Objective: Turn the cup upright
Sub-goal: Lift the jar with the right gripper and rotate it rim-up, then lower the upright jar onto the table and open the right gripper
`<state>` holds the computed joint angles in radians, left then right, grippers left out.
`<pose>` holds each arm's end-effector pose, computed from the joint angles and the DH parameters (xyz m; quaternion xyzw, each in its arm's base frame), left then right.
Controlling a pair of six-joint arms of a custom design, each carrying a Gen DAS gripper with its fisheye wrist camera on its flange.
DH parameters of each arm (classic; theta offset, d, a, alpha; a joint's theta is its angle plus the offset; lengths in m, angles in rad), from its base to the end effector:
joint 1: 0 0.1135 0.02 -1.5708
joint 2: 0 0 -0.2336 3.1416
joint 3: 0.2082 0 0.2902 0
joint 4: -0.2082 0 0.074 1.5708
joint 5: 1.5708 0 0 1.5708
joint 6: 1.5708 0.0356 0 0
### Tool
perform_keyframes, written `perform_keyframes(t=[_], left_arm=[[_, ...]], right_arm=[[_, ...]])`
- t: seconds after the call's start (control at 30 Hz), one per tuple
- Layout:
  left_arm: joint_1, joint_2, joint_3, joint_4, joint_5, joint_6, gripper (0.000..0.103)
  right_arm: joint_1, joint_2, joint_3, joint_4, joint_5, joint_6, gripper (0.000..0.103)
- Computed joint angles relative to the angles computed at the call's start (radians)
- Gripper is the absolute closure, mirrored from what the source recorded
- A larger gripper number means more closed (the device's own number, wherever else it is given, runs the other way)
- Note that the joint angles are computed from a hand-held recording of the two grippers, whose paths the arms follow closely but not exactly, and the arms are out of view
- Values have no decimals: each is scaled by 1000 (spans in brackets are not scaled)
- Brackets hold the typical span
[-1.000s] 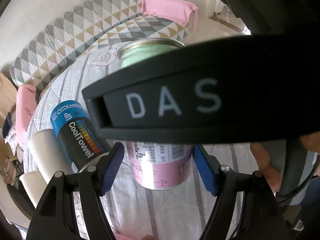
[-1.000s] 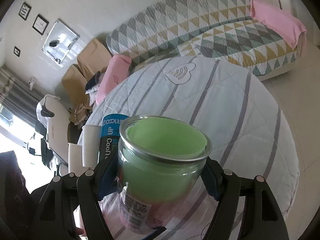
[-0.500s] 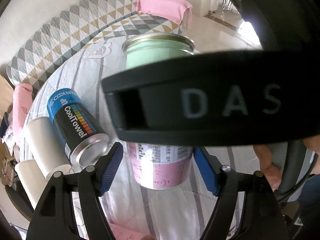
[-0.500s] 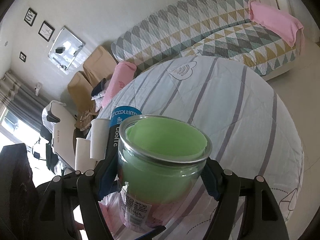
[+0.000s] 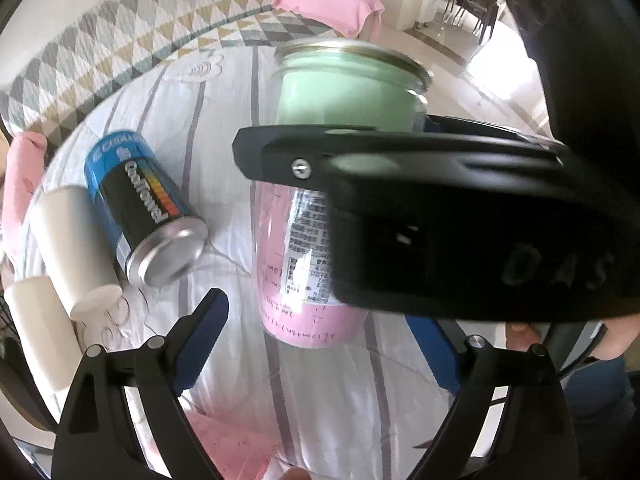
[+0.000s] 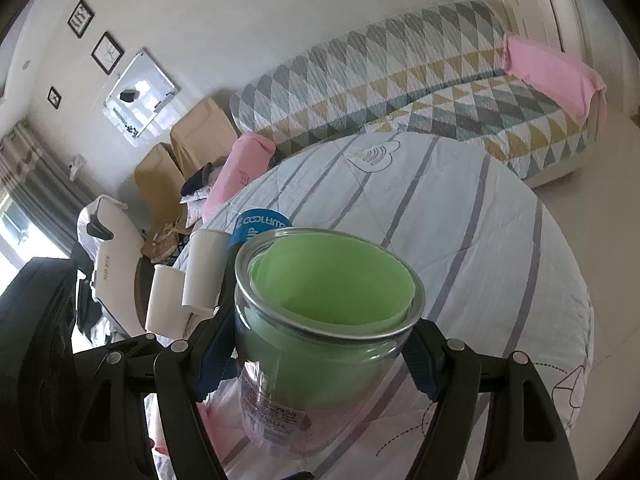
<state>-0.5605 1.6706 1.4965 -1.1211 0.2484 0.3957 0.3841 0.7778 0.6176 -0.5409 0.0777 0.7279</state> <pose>0.3027 -0.2003 0.2514 0.4673 0.8648 -0.1335 0.1257 0.2116 0.0825 0.2207 0.1711 0.8901 0.1923 0.3761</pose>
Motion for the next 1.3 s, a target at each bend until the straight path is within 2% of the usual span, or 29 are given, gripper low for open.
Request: perform_keyframes(t=[0.07, 0.17, 0.27, 0.43, 0.6, 0.93, 0.97, 1.3], left_arm=[[4, 6, 14, -24, 6, -16, 12], [15, -53, -56, -24, 14, -23, 12], [24, -55, -56, -51, 33, -26, 11], [21, -78, -68, -69, 15, -36, 11], [54, -113, -95, -87, 35, -10, 11], [83, -201, -179, -91, 58, -3, 9], [89, -165, -152, -85, 61, 2, 9], [149, -217, -208, -92, 105, 55, 9]], right_arm=[[27, -12, -4, -2, 35, -3, 29], [74, -22, -5, -9, 94, 0, 29], [134, -25, -2, -16, 163, 6, 29], [231, -30, 2, -22, 268, 1, 30], [313, -11, 20, -30, 352, -7, 30], [432, 28, 46, -43, 447, -1, 30], [443, 38, 51, -49, 462, 4, 30], [526, 91, 98, -112, 547, 59, 30]])
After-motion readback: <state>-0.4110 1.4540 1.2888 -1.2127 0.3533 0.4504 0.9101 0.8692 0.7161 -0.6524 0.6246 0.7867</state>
